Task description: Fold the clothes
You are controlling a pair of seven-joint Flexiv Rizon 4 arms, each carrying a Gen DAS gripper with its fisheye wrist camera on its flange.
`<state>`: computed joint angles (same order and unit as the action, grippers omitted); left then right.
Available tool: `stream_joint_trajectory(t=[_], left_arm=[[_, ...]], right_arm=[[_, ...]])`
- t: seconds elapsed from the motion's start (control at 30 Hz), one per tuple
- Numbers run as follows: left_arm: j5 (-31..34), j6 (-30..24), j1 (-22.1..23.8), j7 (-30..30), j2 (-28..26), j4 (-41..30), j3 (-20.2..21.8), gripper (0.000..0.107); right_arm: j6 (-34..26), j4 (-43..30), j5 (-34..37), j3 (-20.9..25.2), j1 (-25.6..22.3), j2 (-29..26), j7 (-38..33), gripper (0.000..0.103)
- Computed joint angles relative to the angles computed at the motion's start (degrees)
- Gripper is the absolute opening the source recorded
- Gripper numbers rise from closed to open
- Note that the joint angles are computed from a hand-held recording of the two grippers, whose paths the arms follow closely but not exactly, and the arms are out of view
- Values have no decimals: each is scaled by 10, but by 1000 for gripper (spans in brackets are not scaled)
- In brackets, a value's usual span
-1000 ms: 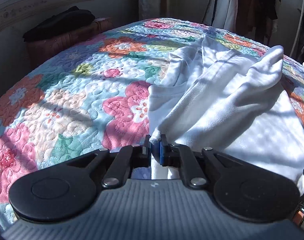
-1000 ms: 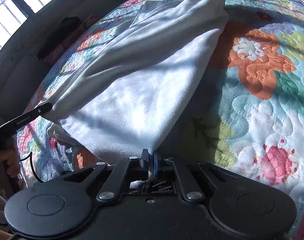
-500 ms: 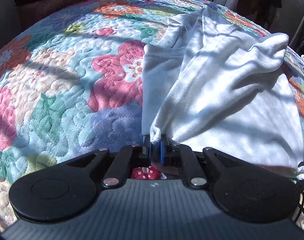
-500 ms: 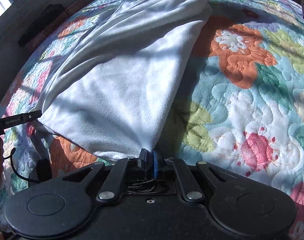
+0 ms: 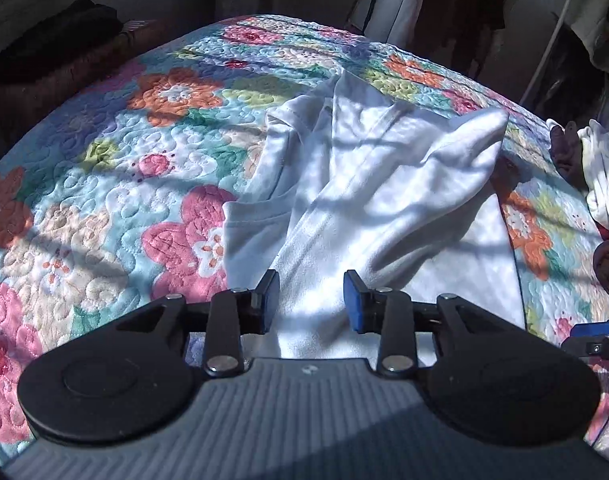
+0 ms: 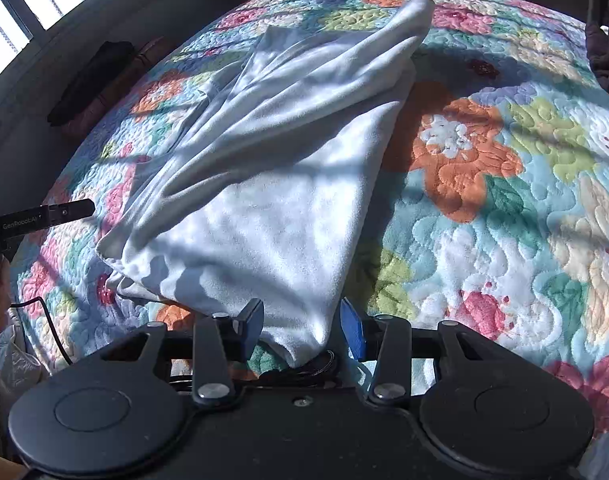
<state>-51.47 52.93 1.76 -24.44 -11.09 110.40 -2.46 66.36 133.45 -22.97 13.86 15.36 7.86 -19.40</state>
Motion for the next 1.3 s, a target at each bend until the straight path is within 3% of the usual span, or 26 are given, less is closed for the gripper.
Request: stream_joint_trajectory(t=[0.13,0.23,0.27,0.33,0.4,0.53,0.57,0.7,0.8,0.87,0.9,0.93,0.97,1.07,1.17,1.3], left_arm=[[58,-29,-11,50,-55,-87,-26,34],[103,-69,-18,36,-113,-170,-47,34],[112,-74,-22,33,-133,-196,-55,34],[133,-67,-33,20,-168,-238,-64,35],[144,-64,-39,4,-206,-281,-76,36],[36,99,-28,92,-259,-279,-165,39],[19,119,-29,104,-275,-289,-180,40],[115,28,-68,-51,-351,-412,-115,41],[171,-28,-79,-132,-398,-490,-95,41],[186,-25,-78,-162,-405,-498,-98,43],[188,-22,-73,-166,-404,-494,-105,38],[183,-17,-64,-153,-398,-480,-121,22],[178,-7,-56,-136,-391,-464,-134,15],[161,44,-36,-65,-357,-398,-169,5],[131,48,-21,-32,-338,-364,-189,5],[107,50,-18,13,-321,-336,-195,4]], right_arm=[[53,-37,-2,-24,-5,-27,-67,49],[96,-78,-13,-42,-19,-63,-82,50],[133,-92,-51,-56,-29,-87,-64,50],[174,-127,-101,-85,-36,-131,-37,51],[177,-175,-99,-103,-36,-175,-58,51],[114,-292,-9,-89,-54,-259,-158,51],[104,-315,18,-84,-59,-276,-178,51],[70,-375,102,-64,-76,-320,-243,51],[60,-394,118,-86,-62,-340,-239,52],[63,-400,113,-108,-51,-352,-225,52],[65,-403,109,-117,-46,-358,-217,53],[63,-407,107,-122,-45,-364,-213,54],[60,-411,104,-127,-44,-370,-210,54],[80,-416,120,-127,-52,-383,-195,54],[96,-420,118,-135,-50,-389,-184,61],[64,-456,129,-121,-59,-408,-182,66]])
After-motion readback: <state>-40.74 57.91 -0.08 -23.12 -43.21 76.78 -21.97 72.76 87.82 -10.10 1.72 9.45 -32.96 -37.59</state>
